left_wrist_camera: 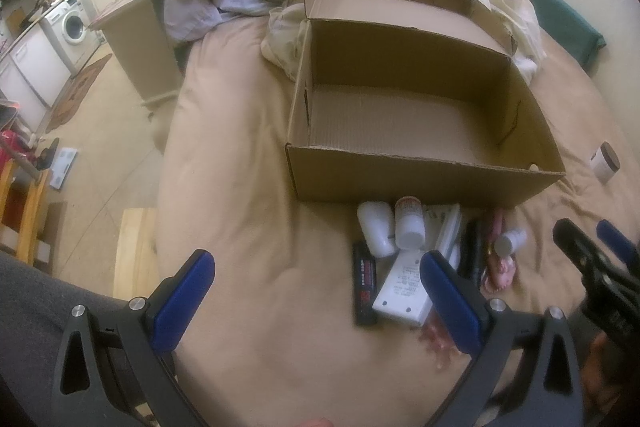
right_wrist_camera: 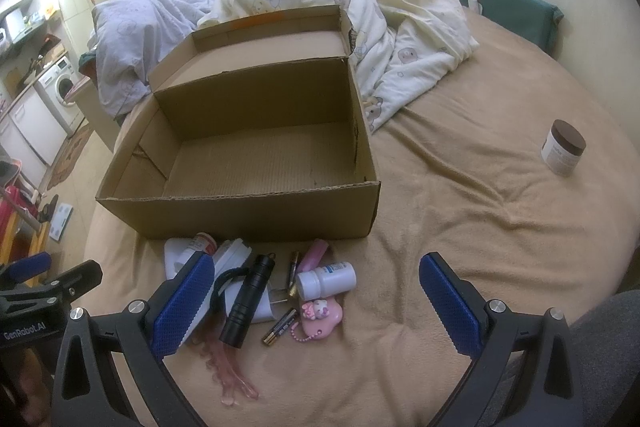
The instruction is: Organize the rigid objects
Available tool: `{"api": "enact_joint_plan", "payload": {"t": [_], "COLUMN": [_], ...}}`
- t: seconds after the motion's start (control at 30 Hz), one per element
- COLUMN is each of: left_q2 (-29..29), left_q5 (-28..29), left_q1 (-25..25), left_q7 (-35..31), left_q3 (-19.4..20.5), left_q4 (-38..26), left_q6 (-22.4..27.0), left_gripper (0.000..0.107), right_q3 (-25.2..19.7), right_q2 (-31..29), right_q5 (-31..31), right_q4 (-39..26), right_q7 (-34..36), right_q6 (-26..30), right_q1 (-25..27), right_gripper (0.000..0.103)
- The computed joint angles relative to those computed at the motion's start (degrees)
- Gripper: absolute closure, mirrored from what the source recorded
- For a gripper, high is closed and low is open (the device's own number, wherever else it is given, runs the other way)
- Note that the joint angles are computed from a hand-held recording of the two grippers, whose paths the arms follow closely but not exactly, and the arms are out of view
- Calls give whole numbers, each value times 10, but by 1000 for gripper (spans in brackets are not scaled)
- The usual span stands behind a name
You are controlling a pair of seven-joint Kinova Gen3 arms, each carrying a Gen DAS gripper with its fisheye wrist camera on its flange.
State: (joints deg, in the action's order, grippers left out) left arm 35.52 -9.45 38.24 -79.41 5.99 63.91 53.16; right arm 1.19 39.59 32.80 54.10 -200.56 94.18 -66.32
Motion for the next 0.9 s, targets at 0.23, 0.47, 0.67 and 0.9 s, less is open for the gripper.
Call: {"api": "enact_joint_plan", "payload": {"t": [0.23, 0.47, 0.67, 0.9], "left_q2": [1, 1, 2, 2], "left_q5": [0, 0, 1, 1], "left_q1": [1, 1, 0, 2], "left_q7": [0, 0, -1, -1], "left_q3": [-1, -1, 0, 0], "left_q4": [-3, -3, -4, -4], "left_q6": [3, 3, 5, 8], "left_gripper": [5, 5, 5, 5], "right_q3": [-1, 0, 0, 0], "right_q2": [-1, 1, 0, 0], "right_q5": [0, 0, -1, -1], "right_q4": [1, -1, 0, 1], "right_q7": [0, 0, 0, 0], "right_q6": [-1, -1, -2, -2], "right_q1": [1, 1, 1, 1], "right_gripper": [0, 0, 0, 0]}}
